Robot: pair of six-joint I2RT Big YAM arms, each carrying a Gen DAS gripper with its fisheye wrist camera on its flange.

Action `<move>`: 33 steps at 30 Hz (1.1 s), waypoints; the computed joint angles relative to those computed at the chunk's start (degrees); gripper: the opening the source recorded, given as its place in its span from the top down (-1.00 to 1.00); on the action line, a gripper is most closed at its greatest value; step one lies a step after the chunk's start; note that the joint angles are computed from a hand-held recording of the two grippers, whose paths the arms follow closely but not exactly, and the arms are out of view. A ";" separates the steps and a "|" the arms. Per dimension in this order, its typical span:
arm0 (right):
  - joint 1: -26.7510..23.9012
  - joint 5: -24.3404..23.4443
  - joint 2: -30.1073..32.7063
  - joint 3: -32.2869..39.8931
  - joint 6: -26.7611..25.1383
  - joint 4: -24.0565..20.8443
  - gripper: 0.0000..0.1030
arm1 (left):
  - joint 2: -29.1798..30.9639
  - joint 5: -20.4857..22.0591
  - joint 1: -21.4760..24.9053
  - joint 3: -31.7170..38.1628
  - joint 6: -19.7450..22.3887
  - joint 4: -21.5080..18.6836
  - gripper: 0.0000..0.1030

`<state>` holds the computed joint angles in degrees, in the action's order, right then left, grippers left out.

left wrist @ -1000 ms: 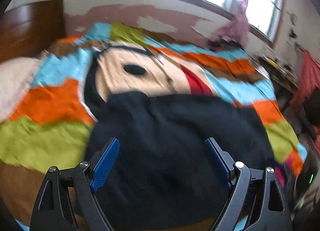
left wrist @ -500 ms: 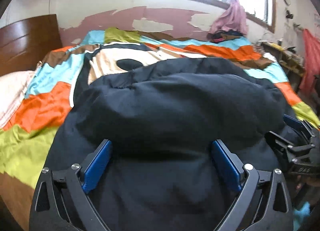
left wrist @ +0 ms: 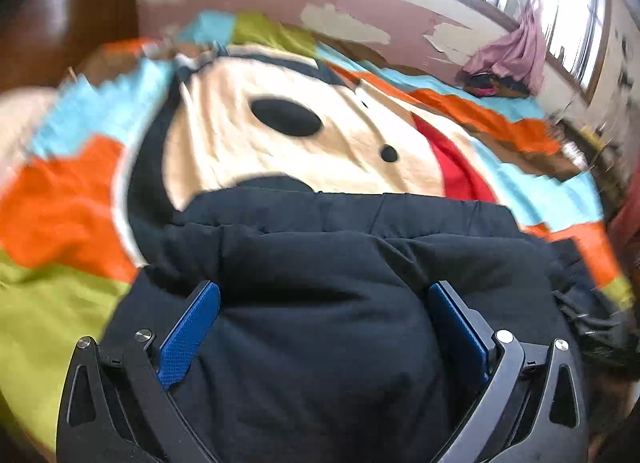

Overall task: Fold large clothes
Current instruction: 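Press the folded jacket flat with both open grippers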

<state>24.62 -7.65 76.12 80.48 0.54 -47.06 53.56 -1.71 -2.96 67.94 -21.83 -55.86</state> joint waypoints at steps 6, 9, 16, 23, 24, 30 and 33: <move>-1.61 -4.46 -0.44 -2.77 3.56 4.66 -1.00 | -0.01 1.58 0.81 -1.82 0.76 4.55 -0.99; -2.49 -7.24 -0.70 -3.74 5.19 6.28 -1.00 | -0.61 1.82 0.96 -3.30 0.47 7.43 -0.99; -3.08 -9.58 -0.79 -4.79 6.78 8.23 -1.00 | -0.89 2.95 1.20 -4.28 -0.94 9.88 -0.99; -3.41 -10.38 -1.05 -5.35 7.07 8.57 -1.00 | -1.35 3.24 1.31 -4.97 -1.20 10.58 -0.98; -3.41 -10.37 -1.04 -5.36 7.10 8.58 -1.00 | -1.34 3.21 1.29 -4.97 -1.24 10.57 -0.99; -3.39 -10.53 -0.82 -5.25 7.27 8.47 -1.00 | -1.33 3.19 1.29 -5.05 -1.26 10.68 -0.98; -3.34 -10.55 -0.75 -5.20 7.45 8.43 -1.00 | -1.33 3.21 1.33 -5.04 -1.19 10.70 -0.98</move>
<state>21.28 -18.20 75.37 75.28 7.98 -38.63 52.23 1.50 -1.63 62.90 -23.02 -45.16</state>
